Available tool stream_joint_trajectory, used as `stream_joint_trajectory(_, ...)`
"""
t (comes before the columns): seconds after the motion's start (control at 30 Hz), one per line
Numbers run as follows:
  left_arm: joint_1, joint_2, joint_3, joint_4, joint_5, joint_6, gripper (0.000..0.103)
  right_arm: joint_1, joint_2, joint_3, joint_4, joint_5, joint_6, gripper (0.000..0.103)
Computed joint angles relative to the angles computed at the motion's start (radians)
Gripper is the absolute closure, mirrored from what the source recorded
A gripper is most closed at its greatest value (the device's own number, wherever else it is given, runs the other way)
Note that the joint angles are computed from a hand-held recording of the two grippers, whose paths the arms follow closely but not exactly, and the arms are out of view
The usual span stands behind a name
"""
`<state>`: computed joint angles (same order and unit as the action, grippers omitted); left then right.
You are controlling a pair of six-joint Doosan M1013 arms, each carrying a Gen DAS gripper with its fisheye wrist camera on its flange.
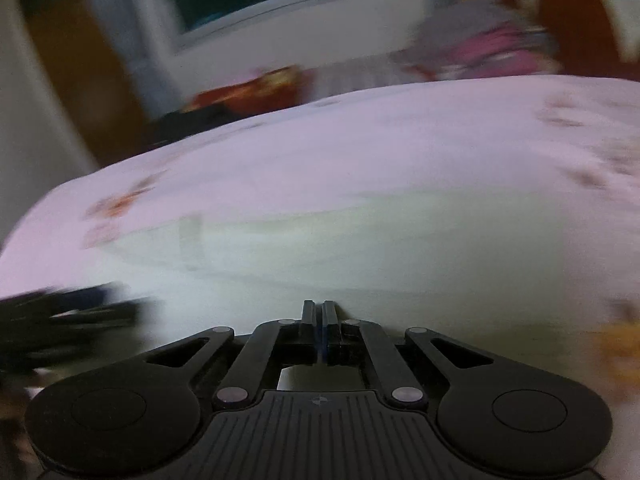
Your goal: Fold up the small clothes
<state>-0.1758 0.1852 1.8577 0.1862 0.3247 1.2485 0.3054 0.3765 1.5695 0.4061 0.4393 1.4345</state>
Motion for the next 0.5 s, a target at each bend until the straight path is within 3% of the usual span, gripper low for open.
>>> stream_joint_trajectory(0.07, 0.017, -0.019, 0.018, -0.02, 0.002, 0.039, 0.04, -0.031, -0.02, 0.029, -0.105, -0.016, 0.131, 0.103)
stream_joint_trajectory(0.13, 0.016, -0.031, 0.028, 0.006, 0.0, 0.028, 0.042, -0.058, -0.033, 0.043, -0.046, -0.002, 0.084, 0.103)
stream_joint_trajectory(0.27, -0.009, -0.079, 0.058, 0.106, -0.015, -0.083, 0.044, -0.053, -0.067, 0.07, -0.069, -0.027, 0.088, 0.103)
stream_joint_trajectory(0.33, -0.023, -0.097, 0.076, 0.09, -0.02, -0.053, 0.044, -0.048, -0.08, 0.083, -0.109, -0.017, 0.114, 0.103)
stream_joint_trajectory(0.4, -0.036, -0.086, 0.07, 0.064, 0.041, -0.011, 0.043, -0.044, -0.069, 0.073, -0.184, 0.045, 0.175, 0.103)
stream_joint_trajectory(0.5, -0.031, -0.1, 0.077, 0.013, 0.039, -0.008, 0.043, -0.041, -0.079, 0.078, -0.203, 0.048, 0.208, 0.103)
